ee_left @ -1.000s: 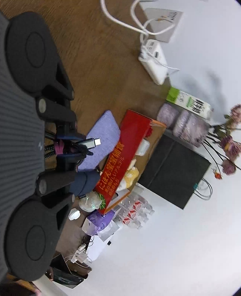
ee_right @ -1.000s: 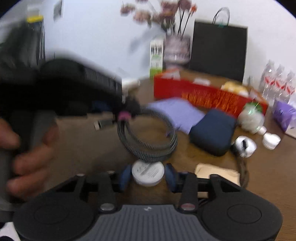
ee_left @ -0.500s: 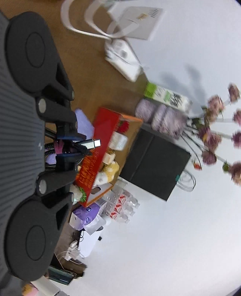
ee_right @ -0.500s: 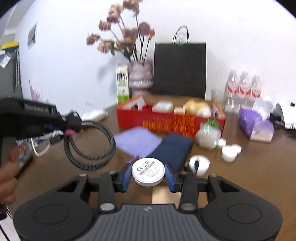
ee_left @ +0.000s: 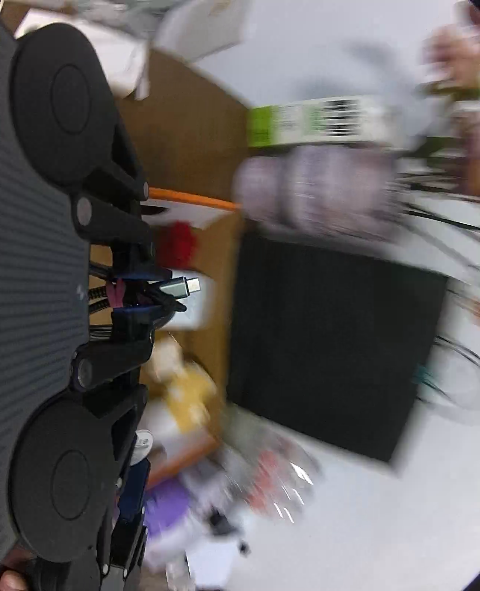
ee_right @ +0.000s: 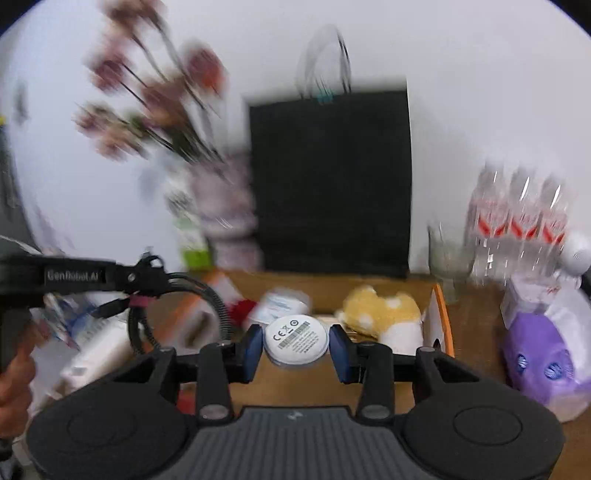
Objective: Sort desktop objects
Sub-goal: 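Carry the cable and disc over the box and open both grippers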
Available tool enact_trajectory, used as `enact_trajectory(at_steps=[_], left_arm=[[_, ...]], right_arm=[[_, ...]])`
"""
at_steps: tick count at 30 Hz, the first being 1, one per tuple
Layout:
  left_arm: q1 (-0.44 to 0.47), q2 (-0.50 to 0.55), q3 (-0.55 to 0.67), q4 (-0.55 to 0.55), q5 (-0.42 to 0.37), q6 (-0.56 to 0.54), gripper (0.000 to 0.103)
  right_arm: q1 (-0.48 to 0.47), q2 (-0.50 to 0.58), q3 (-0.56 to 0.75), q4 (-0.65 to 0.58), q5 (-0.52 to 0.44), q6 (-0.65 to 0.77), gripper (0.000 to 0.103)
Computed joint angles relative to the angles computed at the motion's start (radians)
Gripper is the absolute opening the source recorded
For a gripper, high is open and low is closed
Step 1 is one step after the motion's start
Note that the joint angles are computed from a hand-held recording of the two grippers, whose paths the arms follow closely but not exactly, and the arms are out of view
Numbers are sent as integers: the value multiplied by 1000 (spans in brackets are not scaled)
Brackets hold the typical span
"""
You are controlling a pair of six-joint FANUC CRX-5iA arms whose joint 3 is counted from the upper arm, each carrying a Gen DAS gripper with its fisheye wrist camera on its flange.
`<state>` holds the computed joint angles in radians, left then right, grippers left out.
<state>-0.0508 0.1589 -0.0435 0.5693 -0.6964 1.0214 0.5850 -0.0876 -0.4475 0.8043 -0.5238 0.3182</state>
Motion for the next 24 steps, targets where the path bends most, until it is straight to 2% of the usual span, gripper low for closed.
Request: enact_trajectory(at_steps=[2,3,6,9,11,12,13,14,17,20,22,24], left_arm=[[-8,104,122,-105,-94,82,14],[-16,125,137,-138,-83,95,16],[-36,167,184,-229,-68,133,21],[-45,203,242,-273,-110,114,26],[-43,213,256,-265,-131,81,38],[-41,211,251,-252,-123,67,43],[-40,201,236,-244,-105,57,45],[-39,194,232,-246,-105,54,45],[-29,180,233,-226,-114,54,49],[-21,147,221,-212,-119,78,61],[-15,102,178,-180,-106,46,74],[-11,50,127,-162,-94,1,79]], right_arm=[[-28,112,138,-225,-47,189,38],[-38,168,202,-301,-82,255,38],[-47,276,318,-391,-161,347,38],[-50,346,408,-453,-230,409,38],[-60,369,446,-502,-246,435,39],[-67,372,461,-537,-250,460,42],[-72,372,469,-561,-252,475,52],[-73,366,464,-558,-246,469,56],[-66,326,430,-519,-227,437,59],[-49,267,381,-454,-233,381,61],[-39,227,347,-414,-243,349,62],[-16,176,290,-340,-254,294,64]])
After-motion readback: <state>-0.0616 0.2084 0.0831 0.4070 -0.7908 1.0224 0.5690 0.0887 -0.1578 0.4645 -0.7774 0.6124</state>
